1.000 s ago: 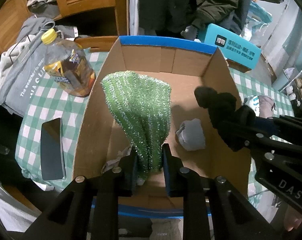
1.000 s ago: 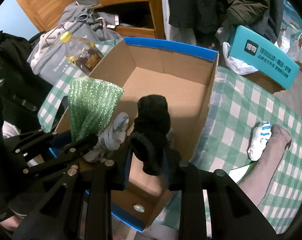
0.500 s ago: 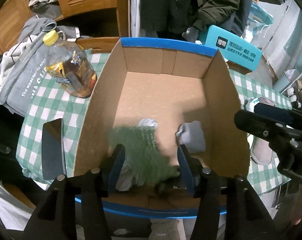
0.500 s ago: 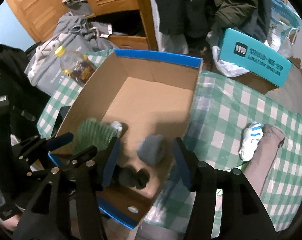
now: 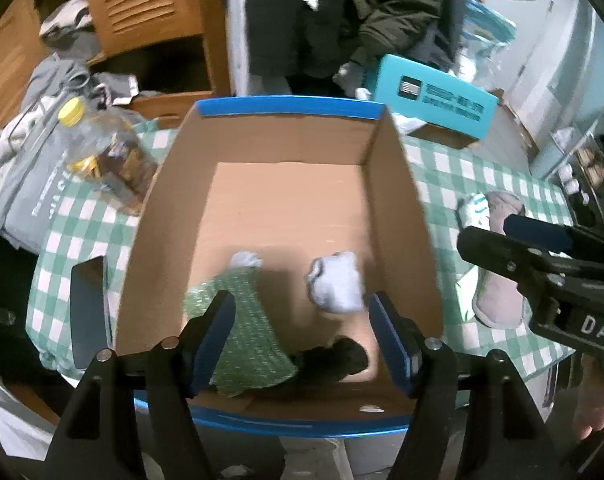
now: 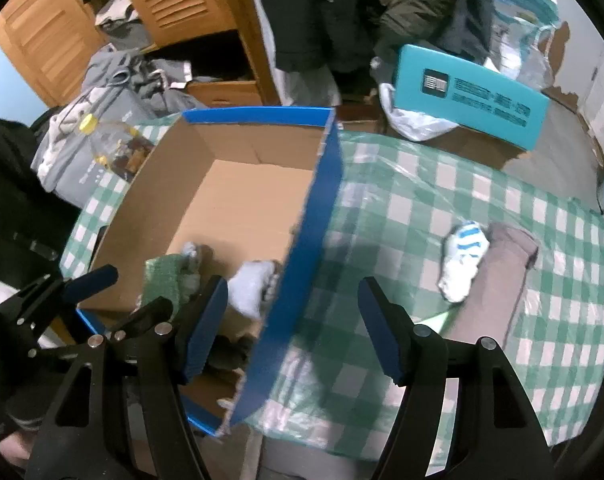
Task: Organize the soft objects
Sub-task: 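Move both tools from the box back over the remaining items on the table, then lower right tool onto long grey fleece sock and close on its cuff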
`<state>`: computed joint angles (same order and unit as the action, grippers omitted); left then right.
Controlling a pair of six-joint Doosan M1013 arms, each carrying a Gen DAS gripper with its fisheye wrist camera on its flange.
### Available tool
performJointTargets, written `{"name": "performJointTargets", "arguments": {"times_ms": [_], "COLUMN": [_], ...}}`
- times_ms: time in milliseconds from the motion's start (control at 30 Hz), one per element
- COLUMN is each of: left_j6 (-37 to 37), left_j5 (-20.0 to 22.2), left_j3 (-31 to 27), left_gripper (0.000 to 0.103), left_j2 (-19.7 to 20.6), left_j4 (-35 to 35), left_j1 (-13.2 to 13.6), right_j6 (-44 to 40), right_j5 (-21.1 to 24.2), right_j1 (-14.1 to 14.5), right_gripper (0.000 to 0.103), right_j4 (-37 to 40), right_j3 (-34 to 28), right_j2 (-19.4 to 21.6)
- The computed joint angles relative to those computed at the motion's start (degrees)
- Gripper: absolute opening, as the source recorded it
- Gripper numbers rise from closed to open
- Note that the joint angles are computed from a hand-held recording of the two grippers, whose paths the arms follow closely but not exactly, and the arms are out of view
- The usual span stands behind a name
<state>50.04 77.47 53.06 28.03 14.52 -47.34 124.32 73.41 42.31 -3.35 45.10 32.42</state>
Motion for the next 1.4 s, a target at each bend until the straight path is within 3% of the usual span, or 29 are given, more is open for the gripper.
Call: {"name": "performJointTargets", "arguments": {"times_ms": [400, 1000, 1400], "left_j6": [4.08, 6.82, 9.61], "left_j5": [1.88, 2.84, 8.9], "left_j3": [-7.04, -14.23, -24.54], "left_gripper": [0.077, 0.078, 0.08], "left_j2": [3.74, 8.59, 15.22], "left_j4": [-0.26, -3.88, -4.16], "left_j1": [-2.73, -4.03, -5.37], "right_j6": [4.67, 10.29, 11.22], "right_j5": [-2.53, -3.59, -4.71], "right_j1": [-1.67, -4.6, -7.56], "right_gripper": [0.07, 0.075, 0.075], "right_j4": [-1.7, -4.91, -2.25], "right_j3": [8.91, 18.72, 25.25], "right_j2": [-5.23, -10.97, -13.49]}}
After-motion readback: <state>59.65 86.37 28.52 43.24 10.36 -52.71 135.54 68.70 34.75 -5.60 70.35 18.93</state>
